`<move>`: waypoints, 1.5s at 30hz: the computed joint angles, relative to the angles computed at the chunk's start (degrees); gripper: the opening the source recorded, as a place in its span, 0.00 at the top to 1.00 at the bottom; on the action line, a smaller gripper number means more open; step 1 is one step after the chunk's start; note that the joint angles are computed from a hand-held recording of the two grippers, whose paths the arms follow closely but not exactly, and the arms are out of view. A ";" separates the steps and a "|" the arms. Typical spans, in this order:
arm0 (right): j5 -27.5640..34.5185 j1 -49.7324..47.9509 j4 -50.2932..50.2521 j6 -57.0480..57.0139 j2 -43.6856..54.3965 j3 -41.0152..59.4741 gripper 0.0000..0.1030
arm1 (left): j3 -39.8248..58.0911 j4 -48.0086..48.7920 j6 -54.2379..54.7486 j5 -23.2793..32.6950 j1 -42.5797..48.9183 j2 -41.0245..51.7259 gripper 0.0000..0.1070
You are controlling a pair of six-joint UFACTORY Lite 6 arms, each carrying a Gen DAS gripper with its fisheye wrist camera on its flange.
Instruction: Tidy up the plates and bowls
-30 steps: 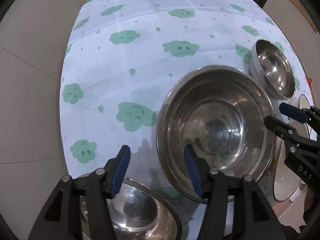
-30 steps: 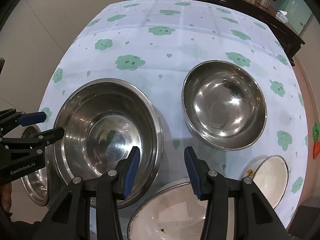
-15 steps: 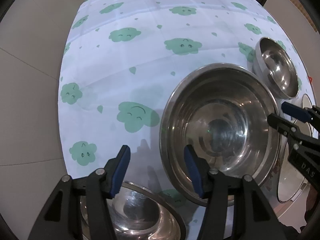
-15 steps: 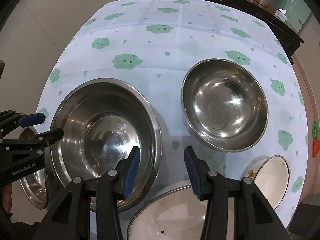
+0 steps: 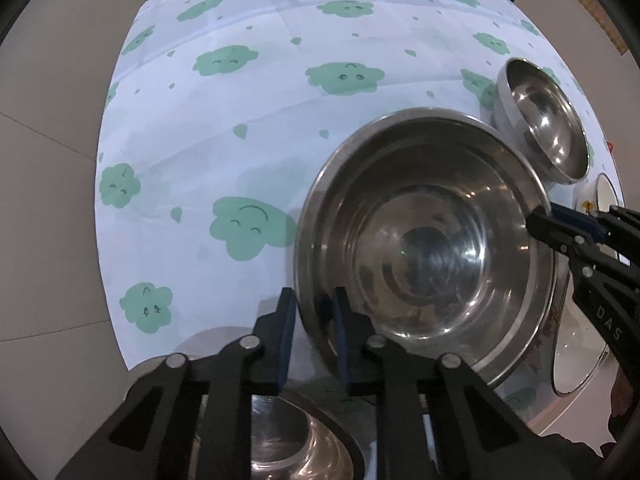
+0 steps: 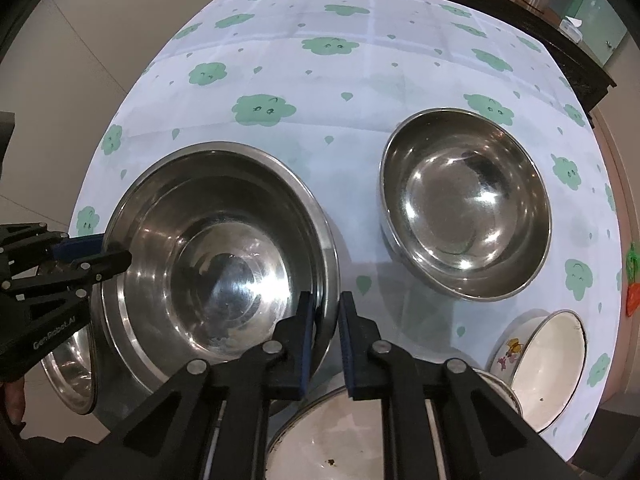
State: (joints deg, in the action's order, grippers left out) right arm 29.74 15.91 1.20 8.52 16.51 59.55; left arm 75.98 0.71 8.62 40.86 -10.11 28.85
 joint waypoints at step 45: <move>4.47 0.97 -1.82 1.57 -6.03 3.42 0.87 | -4.25 0.05 0.00 0.84 1.18 -12.69 0.88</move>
